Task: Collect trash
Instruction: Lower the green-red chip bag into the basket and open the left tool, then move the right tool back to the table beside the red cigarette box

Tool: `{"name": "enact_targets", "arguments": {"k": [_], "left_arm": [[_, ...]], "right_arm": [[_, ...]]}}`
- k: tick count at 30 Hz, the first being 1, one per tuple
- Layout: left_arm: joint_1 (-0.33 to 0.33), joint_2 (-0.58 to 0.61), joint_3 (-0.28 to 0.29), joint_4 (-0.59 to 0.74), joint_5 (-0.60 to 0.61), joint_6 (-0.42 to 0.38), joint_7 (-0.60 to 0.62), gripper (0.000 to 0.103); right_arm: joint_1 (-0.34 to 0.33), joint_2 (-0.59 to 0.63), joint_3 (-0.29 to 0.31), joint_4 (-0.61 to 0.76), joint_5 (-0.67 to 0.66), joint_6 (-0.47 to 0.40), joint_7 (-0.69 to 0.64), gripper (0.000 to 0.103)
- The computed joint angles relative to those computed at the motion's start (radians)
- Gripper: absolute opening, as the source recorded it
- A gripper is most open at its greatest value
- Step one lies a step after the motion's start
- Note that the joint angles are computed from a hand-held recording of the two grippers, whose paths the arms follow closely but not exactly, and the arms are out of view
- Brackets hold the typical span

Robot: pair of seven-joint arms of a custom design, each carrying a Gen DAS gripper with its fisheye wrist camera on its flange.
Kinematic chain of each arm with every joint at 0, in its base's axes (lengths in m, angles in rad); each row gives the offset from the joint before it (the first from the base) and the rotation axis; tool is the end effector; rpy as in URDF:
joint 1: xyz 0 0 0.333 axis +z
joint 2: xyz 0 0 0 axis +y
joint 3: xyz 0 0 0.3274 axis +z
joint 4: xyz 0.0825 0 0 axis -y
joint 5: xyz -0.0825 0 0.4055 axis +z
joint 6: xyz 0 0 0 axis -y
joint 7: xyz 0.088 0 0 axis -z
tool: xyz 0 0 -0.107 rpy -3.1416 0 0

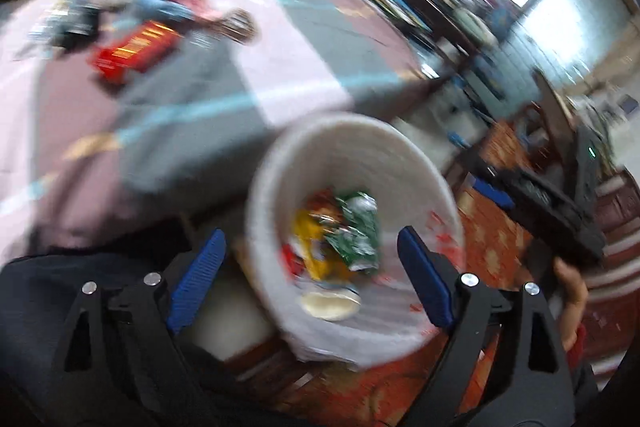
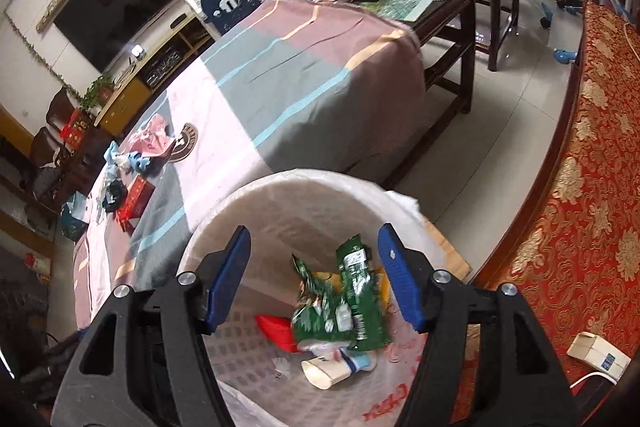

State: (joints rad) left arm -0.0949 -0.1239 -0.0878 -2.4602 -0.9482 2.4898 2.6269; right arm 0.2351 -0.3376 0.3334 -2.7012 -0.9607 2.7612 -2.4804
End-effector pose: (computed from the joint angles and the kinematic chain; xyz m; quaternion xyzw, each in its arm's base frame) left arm 0.4854 -0.0854 0.3526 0.4828 -0.8201 0.3049 0.0364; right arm 0.3413 0.2525 0.3500 -0.3497 0.8766 -0.1603 0.2891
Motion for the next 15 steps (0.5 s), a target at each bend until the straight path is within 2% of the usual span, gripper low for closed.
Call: {"name": "enact_targets", "arguments": {"k": [3, 5, 7, 10, 13, 15], "left_arm": [[0.009, -0.006, -0.011, -0.028, 0.006, 0.246, -0.058, 0.088], [0.017, 0.001, -0.005, -0.035, 0.045, 0.377, -0.124, 0.089], [0.037, 0.019, 0.018, -0.02, 0.09, 0.442, -0.185, 0.09], [0.074, 0.06, 0.053, 0.022, 0.128, 0.493, -0.25, 0.091], [0.117, 0.096, 0.067, 0.047, 0.138, 0.533, -0.281, 0.091], [0.144, 0.113, 0.07, 0.055, 0.116, 0.553, -0.278, 0.092]], "right_arm": [[-0.012, 0.09, 0.002, 0.079, -0.069, 0.036, 0.009, 0.065], [-0.006, 0.174, -0.013, 0.161, -0.136, 0.063, 0.014, 0.065], [0.01, 0.26, -0.034, 0.25, -0.184, 0.084, 0.001, 0.065], [0.04, 0.407, -0.073, 0.402, -0.203, 0.138, -0.061, 0.065], [0.057, 0.569, -0.091, 0.574, -0.102, 0.191, -0.204, 0.065], [0.067, 0.663, -0.084, 0.695, -0.031, 0.165, -0.327, 0.065]]}}
